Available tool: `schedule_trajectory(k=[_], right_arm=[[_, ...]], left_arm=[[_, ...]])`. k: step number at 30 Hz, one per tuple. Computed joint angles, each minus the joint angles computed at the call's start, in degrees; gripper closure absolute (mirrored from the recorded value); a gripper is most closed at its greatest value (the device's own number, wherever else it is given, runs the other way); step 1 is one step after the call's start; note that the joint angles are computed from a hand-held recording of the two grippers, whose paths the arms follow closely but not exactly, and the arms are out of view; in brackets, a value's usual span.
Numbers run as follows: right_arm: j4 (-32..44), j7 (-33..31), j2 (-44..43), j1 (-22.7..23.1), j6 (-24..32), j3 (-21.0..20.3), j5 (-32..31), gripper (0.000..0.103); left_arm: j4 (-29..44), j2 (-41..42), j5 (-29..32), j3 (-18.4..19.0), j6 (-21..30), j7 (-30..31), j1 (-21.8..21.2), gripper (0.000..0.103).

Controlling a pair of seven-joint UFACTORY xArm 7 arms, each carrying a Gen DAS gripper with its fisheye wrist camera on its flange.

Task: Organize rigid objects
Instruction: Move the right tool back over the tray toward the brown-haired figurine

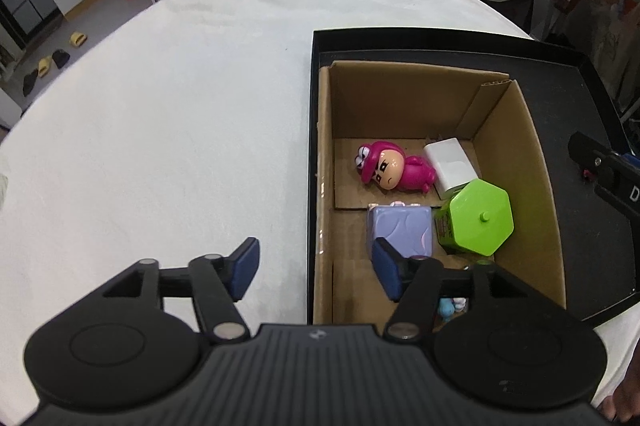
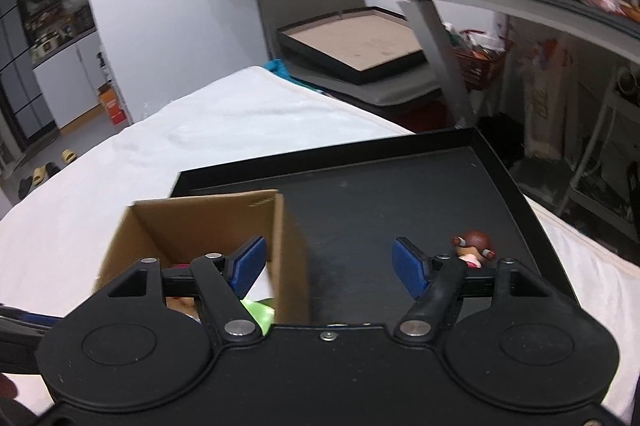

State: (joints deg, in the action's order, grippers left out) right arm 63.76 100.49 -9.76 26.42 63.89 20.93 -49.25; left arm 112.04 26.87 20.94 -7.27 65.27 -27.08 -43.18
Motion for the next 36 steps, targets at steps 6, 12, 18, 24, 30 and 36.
schedule_trajectory(k=[6,12,18,24,30,36], right_arm=[[-5.3,2.4,-3.8,-1.7,-1.0,-0.7,2.4,0.020],[-9.2,3.0,-6.3,-3.8,-0.2,-0.3,4.7,0.018],[-11.5,2.5,-7.1,-5.6,-0.1,-0.2,5.7,0.015],[-13.2,4.1,-6.3,-6.7,-0.8,0.1,3.6,0.014],[-13.9,3.2,-5.0,-6.9,-2.9,-1.4,2.8,0.014],[-14.0,3.2,-3.8,-7.4,-2.3,-2.2,2.0,0.015]], left_arm=[[4.1,2.6,1.5,0.5,2.3,0.4,-1.8,0.038],[10.0,6.2,2.3,1.9,4.9,0.6,-3.9,0.038],[15.6,9.6,2.9,3.3,7.3,1.5,-6.1,0.038],[19.6,12.3,3.3,4.9,9.3,2.4,-7.7,0.038],[22.9,14.6,3.8,6.2,11.5,2.6,-8.9,0.038],[25.5,16.5,3.9,7.1,12.9,3.6,-9.7,0.038]])
